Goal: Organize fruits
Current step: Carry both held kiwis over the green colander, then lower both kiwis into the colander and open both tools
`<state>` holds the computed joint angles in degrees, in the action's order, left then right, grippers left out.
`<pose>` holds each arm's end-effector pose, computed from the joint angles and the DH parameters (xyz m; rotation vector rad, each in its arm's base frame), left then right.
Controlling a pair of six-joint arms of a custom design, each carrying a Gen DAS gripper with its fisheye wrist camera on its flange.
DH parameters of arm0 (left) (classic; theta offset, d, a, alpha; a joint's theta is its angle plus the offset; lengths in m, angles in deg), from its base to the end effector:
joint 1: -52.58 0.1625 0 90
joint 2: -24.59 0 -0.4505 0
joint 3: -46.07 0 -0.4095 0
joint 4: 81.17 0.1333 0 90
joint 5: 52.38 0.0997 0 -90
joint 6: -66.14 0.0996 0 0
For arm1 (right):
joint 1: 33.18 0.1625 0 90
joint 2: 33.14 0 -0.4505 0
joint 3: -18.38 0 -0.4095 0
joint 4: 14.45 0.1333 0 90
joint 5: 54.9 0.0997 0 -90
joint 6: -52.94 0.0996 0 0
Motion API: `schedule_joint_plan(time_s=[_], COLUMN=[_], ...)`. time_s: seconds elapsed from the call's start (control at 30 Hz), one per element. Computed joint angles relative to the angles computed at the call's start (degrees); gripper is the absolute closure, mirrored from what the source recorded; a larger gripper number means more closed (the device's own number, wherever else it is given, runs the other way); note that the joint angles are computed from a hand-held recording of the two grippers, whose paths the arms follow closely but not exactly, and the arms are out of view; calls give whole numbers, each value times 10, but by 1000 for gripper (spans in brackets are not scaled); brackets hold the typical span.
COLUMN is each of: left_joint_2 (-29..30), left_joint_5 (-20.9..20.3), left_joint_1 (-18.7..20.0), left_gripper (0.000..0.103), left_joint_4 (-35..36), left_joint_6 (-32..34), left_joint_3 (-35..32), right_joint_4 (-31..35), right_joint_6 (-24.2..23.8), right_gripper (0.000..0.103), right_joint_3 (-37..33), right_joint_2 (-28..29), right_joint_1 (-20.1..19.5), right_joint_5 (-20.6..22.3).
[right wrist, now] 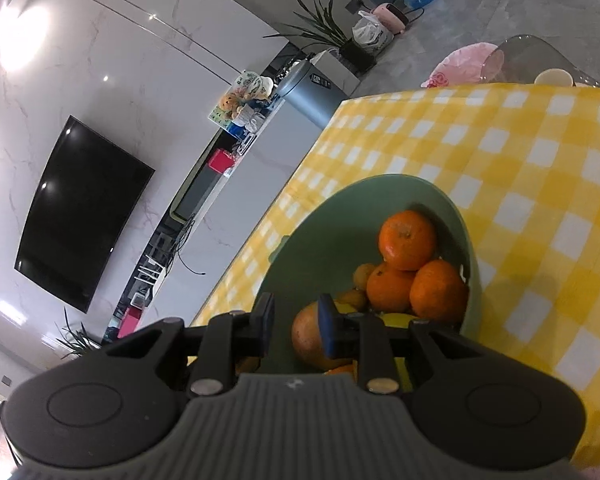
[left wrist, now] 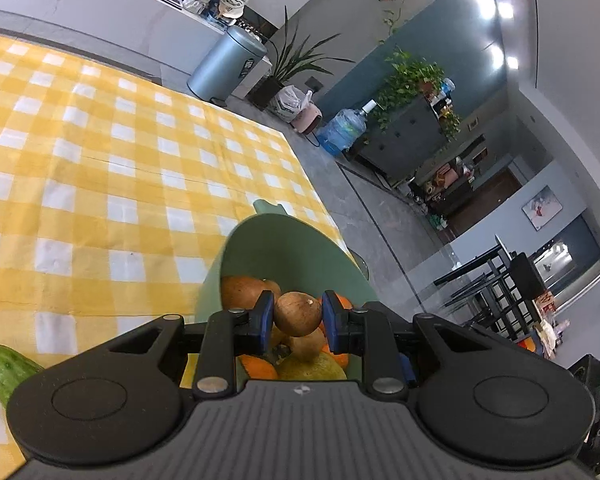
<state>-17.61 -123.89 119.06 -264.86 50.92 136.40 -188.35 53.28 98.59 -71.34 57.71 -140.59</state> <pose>-0.1458 -0.7483 0.1652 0.0119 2.8421 -1.2765 0.1532 -0.7965 0.1597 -0.0549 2.8612 -1.0940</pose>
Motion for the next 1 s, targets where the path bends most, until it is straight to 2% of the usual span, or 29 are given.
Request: schedule_joint_plan(time_s=[0.13,0.27,0.4,0.43,0.53,0.7,0.77,0.8,0.9,1.0], left_joint_2=[-5,-6,-8,-8,-3,-5,-8,-10,-14,-17], left_joint_5=[-7,-1,-8,-1,33,-18,-30,-28,-37,-25], left_joint_1=[3,3,3,0,-11,-6,-5,-7,-12,-19], left_gripper=[75,75,75,75,75,75,75,75,75,73], left_joint_4=[7,31,62,78,64,90,131,158,181,174], left_joint_6=[5,-1,9,16,36,40,41,41,37,46], left_joint_3=[2,-3,-6,-9,-6,-8,-15,-20,-21,-14], right_joint_4=[-10,-64,-116,-119,-116,-107,-110,-112,-102,-93], right_joint_6=[-11,-9,-20,-21,-18,-13,-13,-11,-3,-3], right_gripper=[81,80,75,75,75,75,75,75,75,75], right_joint_3=[0,22,39,39,42,44,45,46,46,44], right_joint_2=[2,-8,-15,-16,-19,-24,-25,-26,-28,-28], right_joint_1=[5,7,10,10,9,6,6,6,5,6], right_joint_5=[-27,-35,-63,-68,-69,-63,-70,-73,-77,-82])
